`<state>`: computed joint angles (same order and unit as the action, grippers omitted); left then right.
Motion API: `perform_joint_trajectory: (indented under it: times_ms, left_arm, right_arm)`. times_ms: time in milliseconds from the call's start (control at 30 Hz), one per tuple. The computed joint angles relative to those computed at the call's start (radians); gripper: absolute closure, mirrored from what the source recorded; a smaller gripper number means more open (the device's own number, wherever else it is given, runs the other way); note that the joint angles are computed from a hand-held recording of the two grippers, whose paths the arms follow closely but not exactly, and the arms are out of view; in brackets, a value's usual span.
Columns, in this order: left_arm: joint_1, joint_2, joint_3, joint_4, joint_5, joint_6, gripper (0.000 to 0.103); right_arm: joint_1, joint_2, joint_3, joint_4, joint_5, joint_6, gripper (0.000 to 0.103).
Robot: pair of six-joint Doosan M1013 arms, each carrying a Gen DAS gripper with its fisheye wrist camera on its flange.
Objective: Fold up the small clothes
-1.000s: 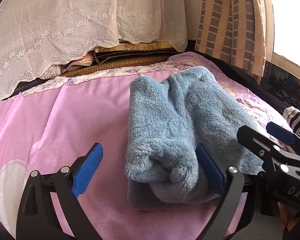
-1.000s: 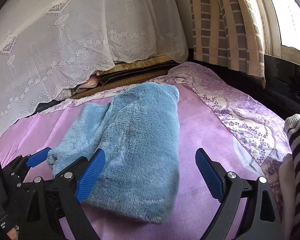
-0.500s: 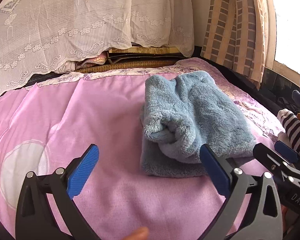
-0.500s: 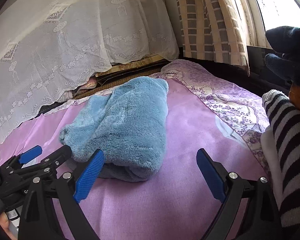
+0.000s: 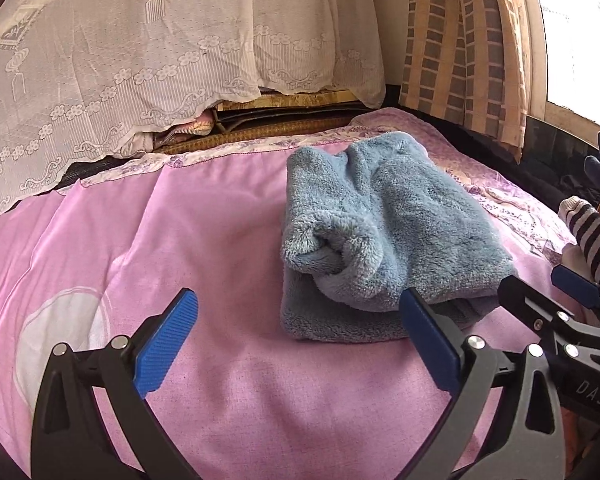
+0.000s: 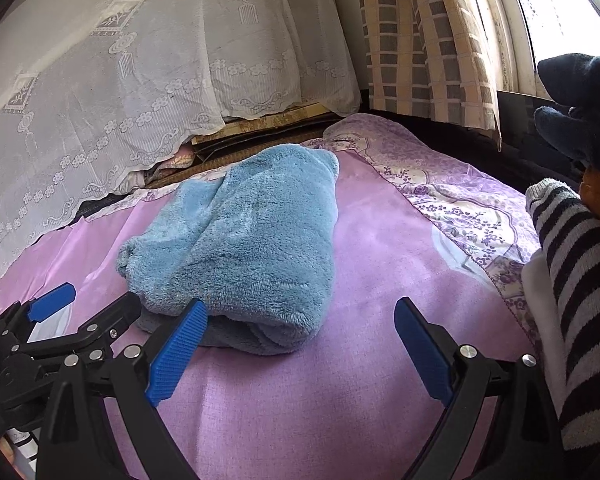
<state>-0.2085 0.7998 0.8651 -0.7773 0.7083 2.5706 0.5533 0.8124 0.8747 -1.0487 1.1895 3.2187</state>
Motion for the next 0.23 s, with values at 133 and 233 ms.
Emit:
perform_joint_trajectory:
  times_ms: [133,233]
  left_arm:
    - [0.0,0.005,-0.01,0.01,0.005,-0.016,0.005]
    - [0.002,0.012,-0.023,0.021,0.012,-0.047,0.005]
  right_arm:
    - [0.0,0.001,-0.002,0.003,0.001,-0.005,0.008]
    - [0.001,0.002,-0.004,0.004,0.002,-0.005,0.008]
